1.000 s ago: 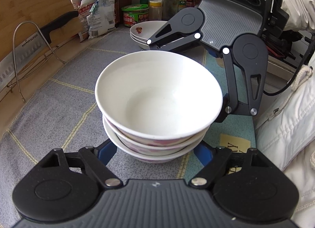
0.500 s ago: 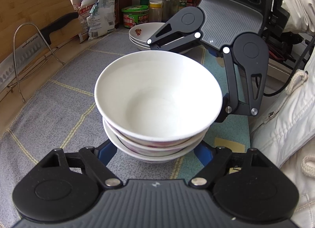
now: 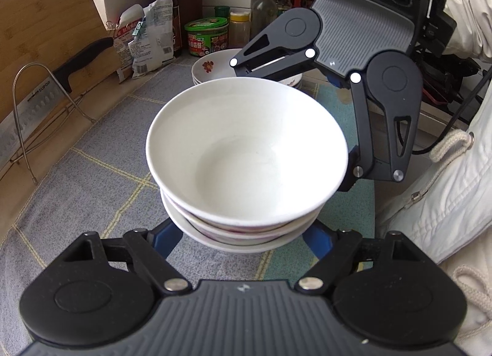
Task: Organize plates and bowls
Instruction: 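Lift and carry the bowl stack with both tools over the floral plate stack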
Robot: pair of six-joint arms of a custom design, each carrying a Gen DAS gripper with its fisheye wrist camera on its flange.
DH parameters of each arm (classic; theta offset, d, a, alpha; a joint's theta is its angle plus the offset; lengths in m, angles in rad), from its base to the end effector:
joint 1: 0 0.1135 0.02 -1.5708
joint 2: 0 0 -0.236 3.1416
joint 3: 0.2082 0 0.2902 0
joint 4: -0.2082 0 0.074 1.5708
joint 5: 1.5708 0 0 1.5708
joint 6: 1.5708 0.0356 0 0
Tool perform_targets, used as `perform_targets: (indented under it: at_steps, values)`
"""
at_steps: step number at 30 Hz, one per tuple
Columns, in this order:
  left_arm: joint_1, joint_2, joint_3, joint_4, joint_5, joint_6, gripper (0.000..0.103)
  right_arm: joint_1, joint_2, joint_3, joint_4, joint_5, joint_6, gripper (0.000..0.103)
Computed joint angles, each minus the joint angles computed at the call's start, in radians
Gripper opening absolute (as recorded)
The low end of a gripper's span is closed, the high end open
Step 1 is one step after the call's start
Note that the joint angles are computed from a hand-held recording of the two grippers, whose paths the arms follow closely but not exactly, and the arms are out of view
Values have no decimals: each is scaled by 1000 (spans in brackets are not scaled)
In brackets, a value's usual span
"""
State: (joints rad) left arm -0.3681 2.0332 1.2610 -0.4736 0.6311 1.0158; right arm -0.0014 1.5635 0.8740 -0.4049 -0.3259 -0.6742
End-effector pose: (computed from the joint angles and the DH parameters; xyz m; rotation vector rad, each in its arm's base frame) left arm 0.3688 -0.1647 0.0722 1.7410 1.8861 -0.6595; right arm 0.3249 0.0109 0.1194 -0.9494 2.4029 0.1927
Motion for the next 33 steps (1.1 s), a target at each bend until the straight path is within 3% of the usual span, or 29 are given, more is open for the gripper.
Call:
perform_targets:
  at_steps: [17,33]
  values:
    - [-174,52,111,64,-40,-163,84,-249,-147,-34,-173,-103,-207,90]
    - [-332,237,373,76,-95,-275,84,-526,-97,55,-284,-171,-459,90]
